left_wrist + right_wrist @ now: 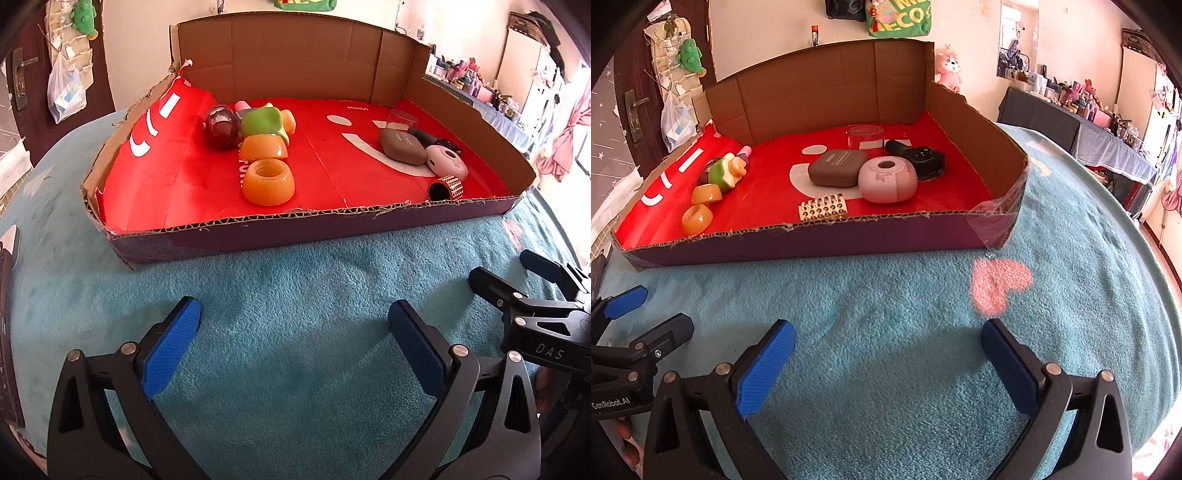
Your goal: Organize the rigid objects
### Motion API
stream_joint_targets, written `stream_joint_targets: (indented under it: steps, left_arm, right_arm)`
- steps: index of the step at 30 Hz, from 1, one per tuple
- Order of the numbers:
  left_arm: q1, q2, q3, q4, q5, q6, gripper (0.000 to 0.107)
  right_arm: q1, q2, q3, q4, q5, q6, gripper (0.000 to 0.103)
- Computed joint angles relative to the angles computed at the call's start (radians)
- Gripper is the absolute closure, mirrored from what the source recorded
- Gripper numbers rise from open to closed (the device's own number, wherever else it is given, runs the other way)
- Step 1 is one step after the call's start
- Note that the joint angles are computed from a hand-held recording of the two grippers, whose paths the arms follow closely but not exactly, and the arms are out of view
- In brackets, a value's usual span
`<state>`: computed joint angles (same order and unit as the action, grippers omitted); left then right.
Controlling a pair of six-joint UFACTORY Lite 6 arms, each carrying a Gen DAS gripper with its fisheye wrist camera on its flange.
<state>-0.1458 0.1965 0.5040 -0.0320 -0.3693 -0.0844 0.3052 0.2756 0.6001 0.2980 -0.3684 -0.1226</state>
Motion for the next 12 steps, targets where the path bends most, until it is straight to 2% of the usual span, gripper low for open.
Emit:
stream_joint_targets:
  steps: [12]
  left_arm:
    - [-0.007, 0.001, 0.003, -0.033, 0.004, 0.028, 0.004]
  right_arm:
    - [0.001, -0.003, -0.008, 0.010, -0.011, -0.008, 0.000]
